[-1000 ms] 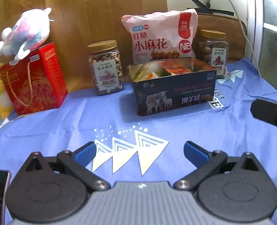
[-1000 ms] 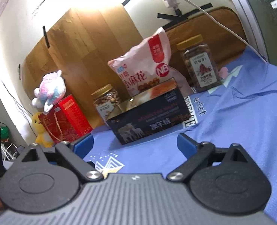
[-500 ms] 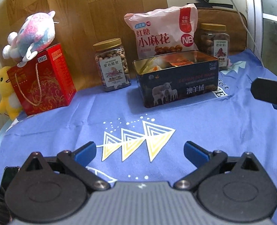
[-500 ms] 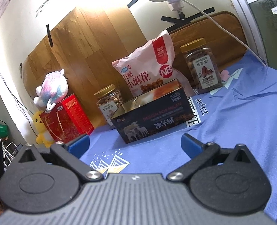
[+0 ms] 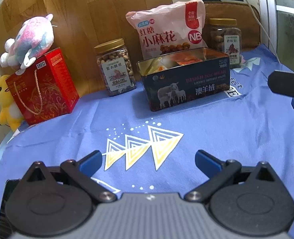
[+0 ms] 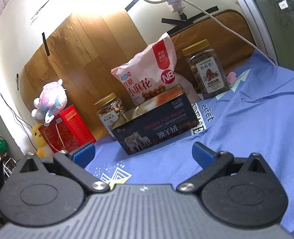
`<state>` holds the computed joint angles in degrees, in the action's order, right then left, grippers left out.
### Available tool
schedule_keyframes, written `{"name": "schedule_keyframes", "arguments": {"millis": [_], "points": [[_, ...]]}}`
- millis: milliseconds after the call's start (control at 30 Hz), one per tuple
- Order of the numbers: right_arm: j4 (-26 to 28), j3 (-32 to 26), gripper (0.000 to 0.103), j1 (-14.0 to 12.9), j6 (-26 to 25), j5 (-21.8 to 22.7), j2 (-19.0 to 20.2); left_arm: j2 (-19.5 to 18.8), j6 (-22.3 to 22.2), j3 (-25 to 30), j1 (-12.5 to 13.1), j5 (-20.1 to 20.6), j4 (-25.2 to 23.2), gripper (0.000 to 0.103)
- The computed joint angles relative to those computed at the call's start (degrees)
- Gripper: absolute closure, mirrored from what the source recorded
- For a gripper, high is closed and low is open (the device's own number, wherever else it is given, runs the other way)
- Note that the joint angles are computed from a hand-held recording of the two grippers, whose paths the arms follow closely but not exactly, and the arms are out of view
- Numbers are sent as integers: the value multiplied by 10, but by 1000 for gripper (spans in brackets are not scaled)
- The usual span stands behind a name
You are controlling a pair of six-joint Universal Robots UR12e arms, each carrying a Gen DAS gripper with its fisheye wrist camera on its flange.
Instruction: Organize snacks
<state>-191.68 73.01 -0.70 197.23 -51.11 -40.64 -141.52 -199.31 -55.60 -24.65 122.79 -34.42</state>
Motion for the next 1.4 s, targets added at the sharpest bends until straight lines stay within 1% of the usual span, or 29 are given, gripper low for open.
{"name": "schedule_keyframes", "arguments": {"millis": [133, 467, 700, 1400], "points": [[-6, 1, 0, -1, 9, -4, 0, -3, 0, 6, 0, -4, -8, 0], [-5, 0, 0, -3, 21, -5, 2, -10, 13, 16, -3, 6, -14, 0], [-4, 3, 0, -3, 24, -7, 1, -15, 25, 21, -6, 22, -18, 0], [-6, 4, 0, -2, 29, -10, 1, -13, 21, 17, -6, 29, -27, 0]]}}
